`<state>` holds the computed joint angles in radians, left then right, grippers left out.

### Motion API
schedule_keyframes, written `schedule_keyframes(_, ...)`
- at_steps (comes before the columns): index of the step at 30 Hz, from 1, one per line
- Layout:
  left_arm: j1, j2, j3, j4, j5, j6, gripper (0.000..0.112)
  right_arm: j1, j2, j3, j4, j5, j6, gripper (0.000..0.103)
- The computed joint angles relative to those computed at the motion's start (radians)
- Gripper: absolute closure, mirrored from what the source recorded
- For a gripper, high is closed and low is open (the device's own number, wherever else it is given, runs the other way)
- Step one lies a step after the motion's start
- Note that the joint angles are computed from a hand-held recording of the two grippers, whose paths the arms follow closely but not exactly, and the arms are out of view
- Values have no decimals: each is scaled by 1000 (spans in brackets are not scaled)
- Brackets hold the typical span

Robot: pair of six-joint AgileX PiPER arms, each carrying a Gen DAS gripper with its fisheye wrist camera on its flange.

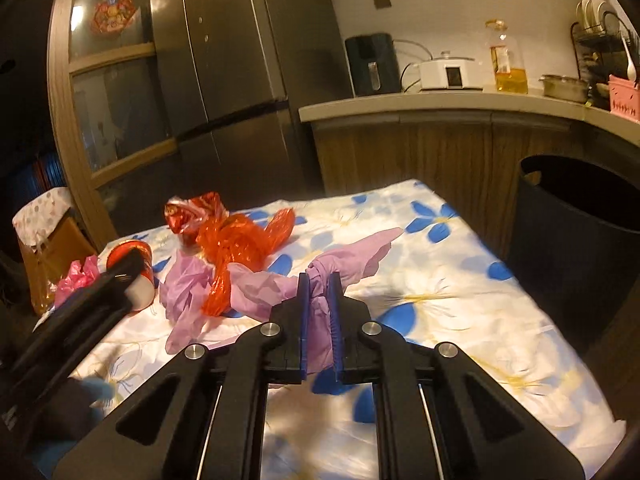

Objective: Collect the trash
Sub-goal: 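Grasp the purple glove with the right tool and lift it, then grasp the other purple glove with the left tool while the right tool holds its glove, then carry both purple gloves with both tools over the black bin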

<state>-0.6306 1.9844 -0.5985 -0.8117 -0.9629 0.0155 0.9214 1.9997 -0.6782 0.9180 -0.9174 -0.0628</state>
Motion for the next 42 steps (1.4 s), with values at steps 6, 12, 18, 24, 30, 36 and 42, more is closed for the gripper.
schedule_keyframes(6, 51, 52, -94, 24, 140, 43, 42, -10, -51, 86, -37, -40, 56, 93)
schedule_keyframes(12, 104, 69, -119, 122, 230, -10, 90, -11, -66, 125, -49, -58, 82, 93)
schedule_keyframes(18, 118, 48, -48, 227, 184, -152, 109, 5, -90, 165, -38, -75, 97, 93)
schedule_keyframes(24, 26, -39, 122, 161, 38, -222, 110, 55, -128, 208, 1, -111, 87, 94)
schedule_keyframes(30, -123, -149, 268, 27, -55, -233, 110, 124, -171, 252, 53, -150, 85, 95)
schedule_keyframes(36, -288, -241, 312, -145, -100, -141, 110, 187, -216, 298, 98, -189, 84, 95)
schedule_keyframes(42, -399, -293, 278, -263, -105, -26, 111, 221, -267, 359, 132, -224, 97, 96)
